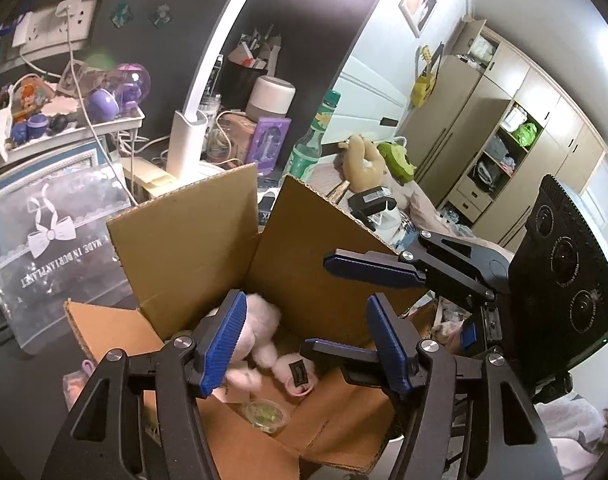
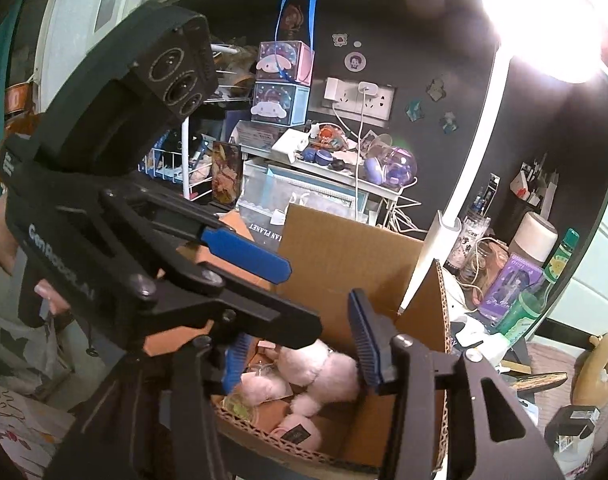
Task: Organize objects
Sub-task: 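Carry the white plush into the box and open the left gripper, then move the right tool to the purple lanyard and grasp it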
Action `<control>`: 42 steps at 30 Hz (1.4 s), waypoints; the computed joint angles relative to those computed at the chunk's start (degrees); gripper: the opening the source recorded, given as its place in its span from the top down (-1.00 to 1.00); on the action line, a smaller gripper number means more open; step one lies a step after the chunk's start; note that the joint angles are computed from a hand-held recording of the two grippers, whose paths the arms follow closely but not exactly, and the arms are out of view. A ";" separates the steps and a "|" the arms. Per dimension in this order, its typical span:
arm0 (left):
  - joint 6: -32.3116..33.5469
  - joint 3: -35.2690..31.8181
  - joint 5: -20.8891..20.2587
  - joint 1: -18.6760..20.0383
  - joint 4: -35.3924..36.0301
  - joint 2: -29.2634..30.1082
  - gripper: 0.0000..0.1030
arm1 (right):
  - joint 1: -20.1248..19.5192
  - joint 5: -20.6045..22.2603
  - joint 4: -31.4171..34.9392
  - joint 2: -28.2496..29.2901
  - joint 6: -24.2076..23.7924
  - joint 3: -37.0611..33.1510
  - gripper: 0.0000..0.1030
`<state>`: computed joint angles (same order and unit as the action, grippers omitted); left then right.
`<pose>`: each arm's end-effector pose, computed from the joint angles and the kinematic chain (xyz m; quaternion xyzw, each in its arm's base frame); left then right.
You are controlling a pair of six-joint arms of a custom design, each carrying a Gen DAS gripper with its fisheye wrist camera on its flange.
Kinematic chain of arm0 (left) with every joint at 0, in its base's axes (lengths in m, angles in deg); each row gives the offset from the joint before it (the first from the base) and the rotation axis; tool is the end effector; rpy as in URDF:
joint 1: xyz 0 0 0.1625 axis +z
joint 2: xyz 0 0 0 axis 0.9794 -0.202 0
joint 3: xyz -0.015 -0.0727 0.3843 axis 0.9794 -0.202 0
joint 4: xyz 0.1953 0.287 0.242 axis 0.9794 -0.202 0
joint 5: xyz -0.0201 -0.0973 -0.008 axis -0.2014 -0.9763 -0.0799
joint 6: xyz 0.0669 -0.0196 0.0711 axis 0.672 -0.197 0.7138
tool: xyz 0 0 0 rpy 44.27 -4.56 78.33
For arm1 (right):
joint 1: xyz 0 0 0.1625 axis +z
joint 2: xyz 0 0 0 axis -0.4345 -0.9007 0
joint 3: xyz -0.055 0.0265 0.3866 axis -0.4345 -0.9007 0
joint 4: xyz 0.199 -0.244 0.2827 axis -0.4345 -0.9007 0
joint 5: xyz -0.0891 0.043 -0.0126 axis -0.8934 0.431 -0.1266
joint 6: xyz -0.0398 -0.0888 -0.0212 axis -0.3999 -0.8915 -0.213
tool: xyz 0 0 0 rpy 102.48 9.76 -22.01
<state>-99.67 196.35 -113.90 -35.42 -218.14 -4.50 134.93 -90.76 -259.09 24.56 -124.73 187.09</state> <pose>-0.2023 -0.4207 0.1997 0.2752 0.9249 -0.2511 0.0757 0.2521 -0.3881 0.0886 0.5121 -0.7809 0.2965 0.2000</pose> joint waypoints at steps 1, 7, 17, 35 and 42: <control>-0.05 0.25 0.25 -0.17 -0.01 -0.34 -0.16 | 0.11 -0.15 -0.26 0.06 -0.12 0.08 0.16; -0.22 1.91 1.02 -1.06 -0.24 -3.13 -0.18 | 0.76 -0.58 -0.90 -0.26 -0.07 0.58 0.16; -1.32 8.27 5.14 -4.04 0.89 -15.02 -0.20 | 5.00 -1.01 -0.19 0.11 1.61 0.96 0.16; -14.21 22.70 23.45 -10.42 34.03 -64.74 -0.49 | 14.22 1.12 10.97 15.96 8.40 -8.10 0.16; -11.14 24.95 20.41 -3.66 32.02 -67.63 -0.49 | 11.96 -1.77 6.22 24.36 16.40 -11.85 0.16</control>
